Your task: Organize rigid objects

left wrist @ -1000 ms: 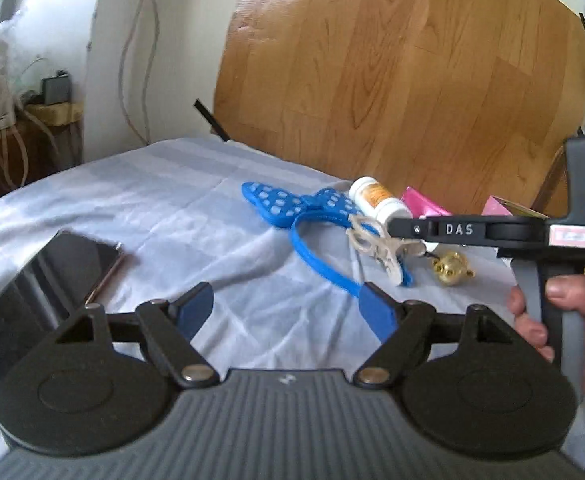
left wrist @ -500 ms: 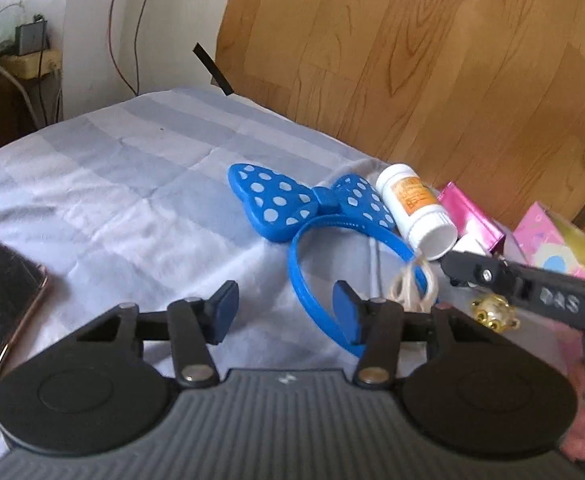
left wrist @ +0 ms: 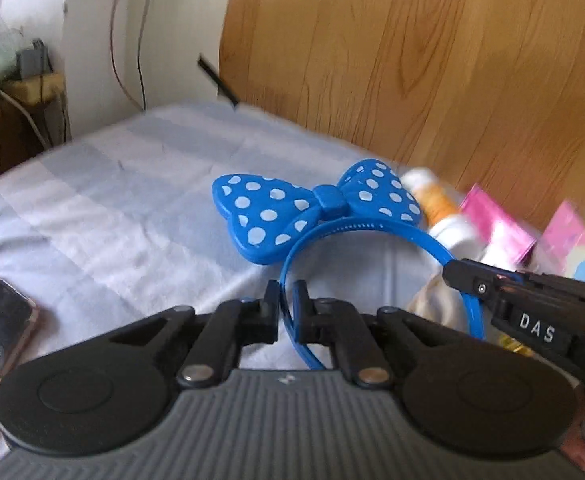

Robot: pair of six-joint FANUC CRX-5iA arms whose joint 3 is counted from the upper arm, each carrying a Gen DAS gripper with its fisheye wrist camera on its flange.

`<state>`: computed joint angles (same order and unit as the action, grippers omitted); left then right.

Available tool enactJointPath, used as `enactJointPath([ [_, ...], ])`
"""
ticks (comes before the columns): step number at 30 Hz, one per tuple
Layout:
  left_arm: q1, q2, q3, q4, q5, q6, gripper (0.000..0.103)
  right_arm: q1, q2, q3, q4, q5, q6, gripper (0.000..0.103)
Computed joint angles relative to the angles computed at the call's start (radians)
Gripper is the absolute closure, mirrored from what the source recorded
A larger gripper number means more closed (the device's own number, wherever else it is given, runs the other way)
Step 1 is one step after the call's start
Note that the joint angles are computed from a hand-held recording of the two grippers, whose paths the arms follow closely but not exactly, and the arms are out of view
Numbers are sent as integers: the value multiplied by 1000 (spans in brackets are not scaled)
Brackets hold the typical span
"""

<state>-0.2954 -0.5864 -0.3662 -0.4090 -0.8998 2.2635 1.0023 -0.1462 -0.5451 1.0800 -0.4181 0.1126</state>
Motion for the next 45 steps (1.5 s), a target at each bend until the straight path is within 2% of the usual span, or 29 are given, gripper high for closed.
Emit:
enactJointPath([
  [3, -117, -9, 59, -120, -42, 99, 94, -22, -52, -39, 159, 15, -109, 95],
  [6, -285, 43, 152, -259, -103, 187, 92, -29, -124, -78, 232, -23, -148, 95],
  [9, -389, 126, 235, -287, -96, 204, 92, -35, -219, -125, 221, -99, -142, 95],
  [12, -485, 250, 332, -304, -51, 200, 92, -28, -347, -187, 181, -240, -92, 95],
  [15, -537, 387, 437, -273, 20, 169, 92, -24, -478, -238, 109, -400, -27, 95],
  [18, -545, 521, 529, -186, 82, 105, 92, -67, -570, -266, 27, -500, 52, 95],
  [20, -539, 600, 583, -126, 79, 44, 92, -120, -604, -273, -47, -514, 97, 95],
  [23, -559, 713, 687, -96, -3, -28, 90, -194, -611, -269, -149, -515, 168, 95],
  [24, -562, 735, 710, -91, -25, -35, 87, -207, -605, -265, -172, -512, 185, 91],
  [26, -566, 759, 741, -96, -65, -38, 61, -208, -594, -274, -156, -509, 155, 87],
  [27, -575, 749, 736, -119, -73, -24, 57, -209, -598, -282, -142, -500, 141, 83],
  [29, -591, 703, 696, -163, -47, -8, 56, -208, -594, -293, -90, -481, 77, 82],
  [31, -593, 626, 628, -185, -5, 10, 56, -205, -614, -309, -44, -449, 20, 80],
  [34, -563, 485, 492, -181, 67, 49, 56, -146, -626, -313, 42, -426, -43, 80],
  [36, -555, 413, 429, -218, 60, 81, 56, -121, -616, -300, 63, -378, -40, 81],
  [39, -549, 285, 317, -304, -26, 158, 56, -57, -572, -261, 61, -303, -19, 81],
  [42, -598, 192, 240, -463, -202, 272, 56, -29, -462, -189, -21, -181, 29, 79],
  [44, -586, 148, 198, -496, -268, 304, 56, -17, -353, -129, -58, -118, 52, 72],
  [45, -547, 120, 171, -480, -268, 307, 56, -13, -294, -96, -61, -99, 61, 67],
])
